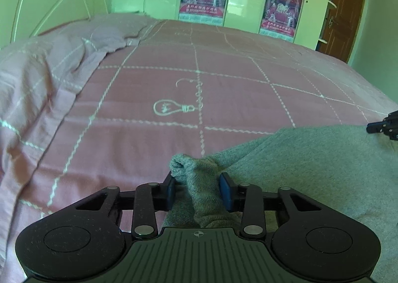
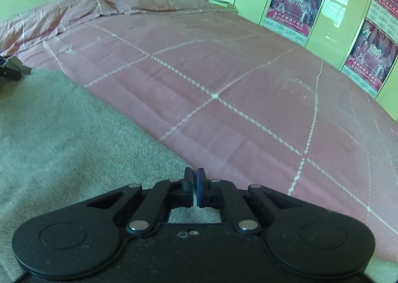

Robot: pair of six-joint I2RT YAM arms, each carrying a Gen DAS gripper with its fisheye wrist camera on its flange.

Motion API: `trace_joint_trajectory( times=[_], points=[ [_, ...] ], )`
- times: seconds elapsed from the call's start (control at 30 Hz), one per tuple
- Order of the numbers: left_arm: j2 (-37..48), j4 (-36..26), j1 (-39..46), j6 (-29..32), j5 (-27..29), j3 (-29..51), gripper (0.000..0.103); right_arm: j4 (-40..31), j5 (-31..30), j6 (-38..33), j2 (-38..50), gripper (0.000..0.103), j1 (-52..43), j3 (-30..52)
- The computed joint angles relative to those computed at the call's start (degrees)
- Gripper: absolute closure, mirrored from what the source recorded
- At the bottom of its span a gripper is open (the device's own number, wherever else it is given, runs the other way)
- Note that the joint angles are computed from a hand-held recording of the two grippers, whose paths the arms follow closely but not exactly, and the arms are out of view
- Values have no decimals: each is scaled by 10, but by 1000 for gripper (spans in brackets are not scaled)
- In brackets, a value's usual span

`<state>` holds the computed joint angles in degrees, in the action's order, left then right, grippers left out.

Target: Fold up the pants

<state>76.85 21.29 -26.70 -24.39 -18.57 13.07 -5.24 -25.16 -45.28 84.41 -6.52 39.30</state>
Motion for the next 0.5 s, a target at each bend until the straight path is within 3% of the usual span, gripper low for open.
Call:
trace_joint_trajectory(
  times=[0.03, 0.2, 0.23, 0.33, 0.43, 0.5],
  points=[
    [-17, -9, -9, -1, -13, -3, 78, -15, -11, -6, -19, 103, -9, -2],
    [-185, -81, -78, -29, -88, -42, 83, -115, -64, -63, -138, 103, -64, -20],
    [-226, -104, -99, -43, -106, -50, 88, -135, -76, -79, -165, 103, -78, -28],
    [-338, -198, -213, -94, -205, -66, 89, -212, -135, -132, -244, 103, -145, -45],
    [-403, -324, -383, -220, -355, -63, 89, -307, -203, -241, -312, 103, -239, -67],
    [-375, -432, -498, -371, -444, -40, 89, -393, -242, -339, -332, 103, -312, -71]
  ],
)
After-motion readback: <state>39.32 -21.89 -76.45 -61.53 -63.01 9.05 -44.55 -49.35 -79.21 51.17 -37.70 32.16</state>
